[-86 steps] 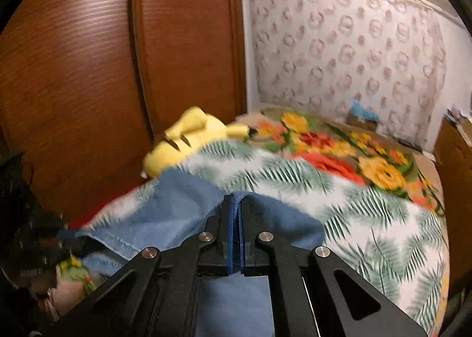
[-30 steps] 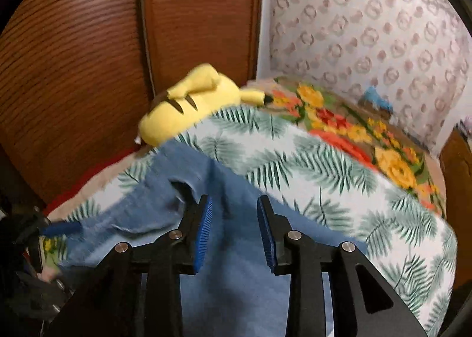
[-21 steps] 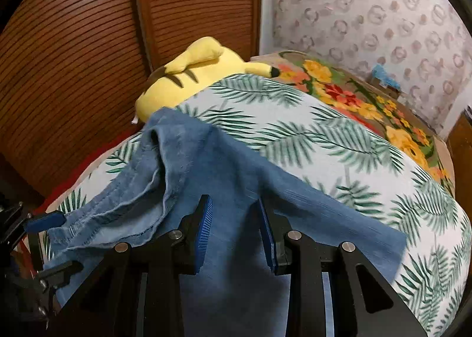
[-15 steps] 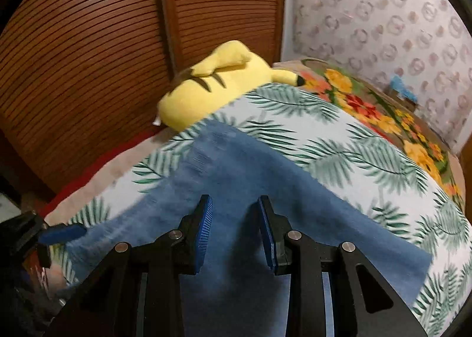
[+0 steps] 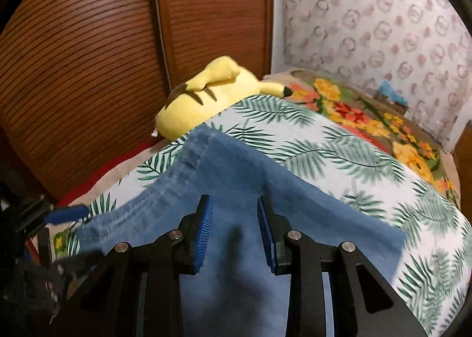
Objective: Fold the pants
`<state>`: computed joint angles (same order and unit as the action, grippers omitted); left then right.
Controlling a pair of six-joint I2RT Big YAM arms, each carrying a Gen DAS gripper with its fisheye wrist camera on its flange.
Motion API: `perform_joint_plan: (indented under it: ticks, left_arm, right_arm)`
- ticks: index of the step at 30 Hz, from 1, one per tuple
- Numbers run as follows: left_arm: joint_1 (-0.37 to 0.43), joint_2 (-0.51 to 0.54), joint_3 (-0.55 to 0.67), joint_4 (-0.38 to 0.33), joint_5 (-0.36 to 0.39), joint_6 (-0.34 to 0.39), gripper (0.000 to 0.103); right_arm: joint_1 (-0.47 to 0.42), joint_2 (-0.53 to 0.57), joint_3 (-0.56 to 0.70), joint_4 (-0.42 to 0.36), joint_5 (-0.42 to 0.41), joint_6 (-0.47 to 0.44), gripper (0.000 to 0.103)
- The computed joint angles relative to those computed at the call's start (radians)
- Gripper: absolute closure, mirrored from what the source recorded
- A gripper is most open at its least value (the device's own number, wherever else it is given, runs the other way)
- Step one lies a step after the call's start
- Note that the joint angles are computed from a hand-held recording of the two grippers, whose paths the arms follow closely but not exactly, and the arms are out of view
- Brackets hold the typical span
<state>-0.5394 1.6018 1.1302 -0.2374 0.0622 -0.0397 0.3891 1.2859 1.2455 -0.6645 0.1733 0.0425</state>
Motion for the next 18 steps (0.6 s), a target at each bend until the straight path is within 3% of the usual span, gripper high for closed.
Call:
perform_joint_plan:
  ticks: [4,8,18]
  left_arm:
    - [-0.019,-0.004,0.005,0.0,0.0,0.013,0.046]
    - [-0.036,-0.002,0.011,0.0,0.007,0.019,0.046]
    - [-0.079,0.007,0.024,-0.014,0.015,0.035,0.046]
  right_arm:
    - [0.003,-0.117,-0.117,0.03,0.035,-0.007,0.07]
    - [0.015,-0.21,-0.212,0.038,0.065,0.0,0.062]
    - [0.033,-0.367,-0.356,-0.01,0.155,0.142,0.055]
